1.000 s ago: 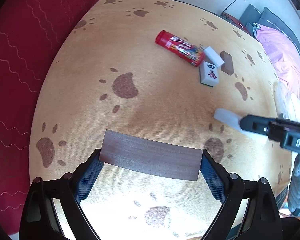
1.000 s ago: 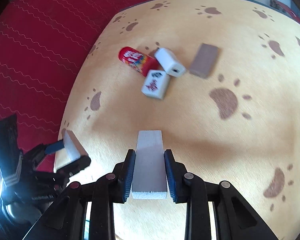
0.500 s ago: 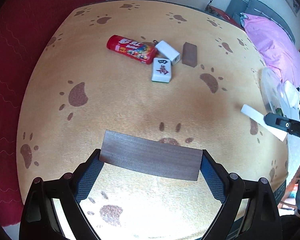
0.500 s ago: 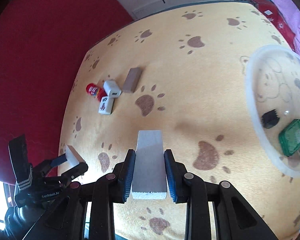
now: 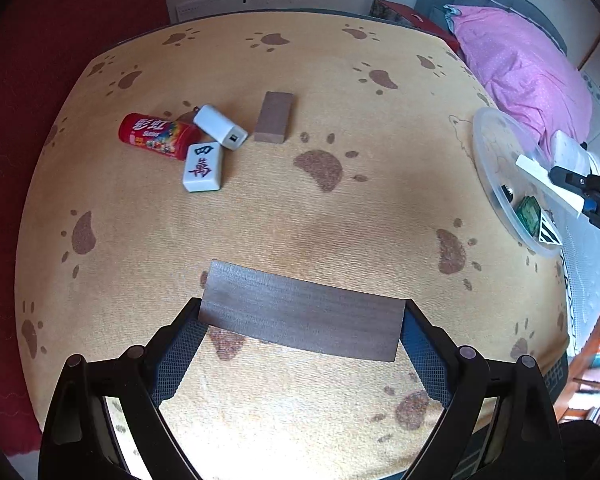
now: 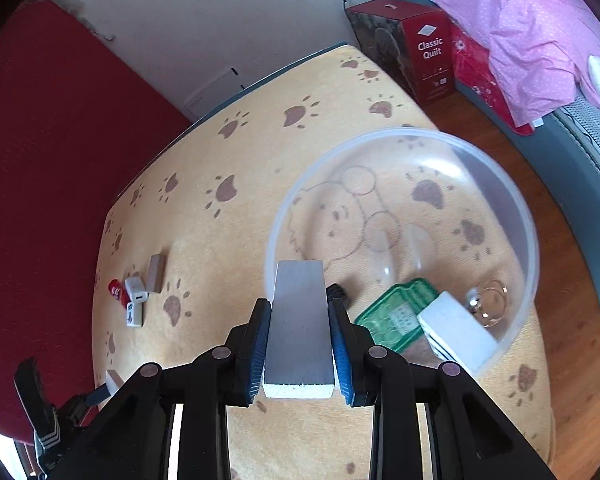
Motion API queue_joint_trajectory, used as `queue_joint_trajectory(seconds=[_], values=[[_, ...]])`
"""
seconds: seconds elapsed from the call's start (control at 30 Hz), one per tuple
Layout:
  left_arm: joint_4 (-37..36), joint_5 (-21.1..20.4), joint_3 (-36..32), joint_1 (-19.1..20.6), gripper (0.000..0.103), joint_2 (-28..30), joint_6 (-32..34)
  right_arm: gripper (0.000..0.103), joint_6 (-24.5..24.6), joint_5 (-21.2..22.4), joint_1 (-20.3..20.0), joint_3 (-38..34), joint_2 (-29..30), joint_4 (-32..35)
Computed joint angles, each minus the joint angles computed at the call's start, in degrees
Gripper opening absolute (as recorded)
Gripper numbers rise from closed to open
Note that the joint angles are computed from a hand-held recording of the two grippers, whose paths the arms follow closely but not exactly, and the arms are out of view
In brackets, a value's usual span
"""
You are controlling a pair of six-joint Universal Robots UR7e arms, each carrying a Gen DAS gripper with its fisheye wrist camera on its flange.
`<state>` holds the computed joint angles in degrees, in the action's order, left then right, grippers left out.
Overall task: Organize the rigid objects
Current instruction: 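Carry the white block and wooden block over the clear bowl with both tools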
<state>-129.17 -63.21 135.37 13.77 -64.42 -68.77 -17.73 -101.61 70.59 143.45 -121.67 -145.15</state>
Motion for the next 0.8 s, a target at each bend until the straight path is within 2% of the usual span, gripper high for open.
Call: queue_joint_trajectory(seconds=[0.33, 0.4, 0.53, 0.8], values=[[-1.89, -0.71, -6.14, -0.33, 0.094, 8.05, 4.55, 0.032, -4.23, 4.13, -8.48, -1.35, -1.13, -1.02], [-2.16, -0.92, -7.35, -0.34, 0.094, 9.51, 5.75, 0.032, -4.83, 5.79, -10.72, -1.34, -1.53, -0.12], [-2.65, -1.30, -9.79, -0.40, 0.094, 12.26, 8.18, 0.043, -5.65, 8.53, -14.90, -1.56, -3.04, 3.14], [-4.10, -2.14, -14.38, -0.14, 0.094, 17.22, 12.00, 0.043, -9.72, 11.38, -20.47, -1.72, -6.95, 8.74]])
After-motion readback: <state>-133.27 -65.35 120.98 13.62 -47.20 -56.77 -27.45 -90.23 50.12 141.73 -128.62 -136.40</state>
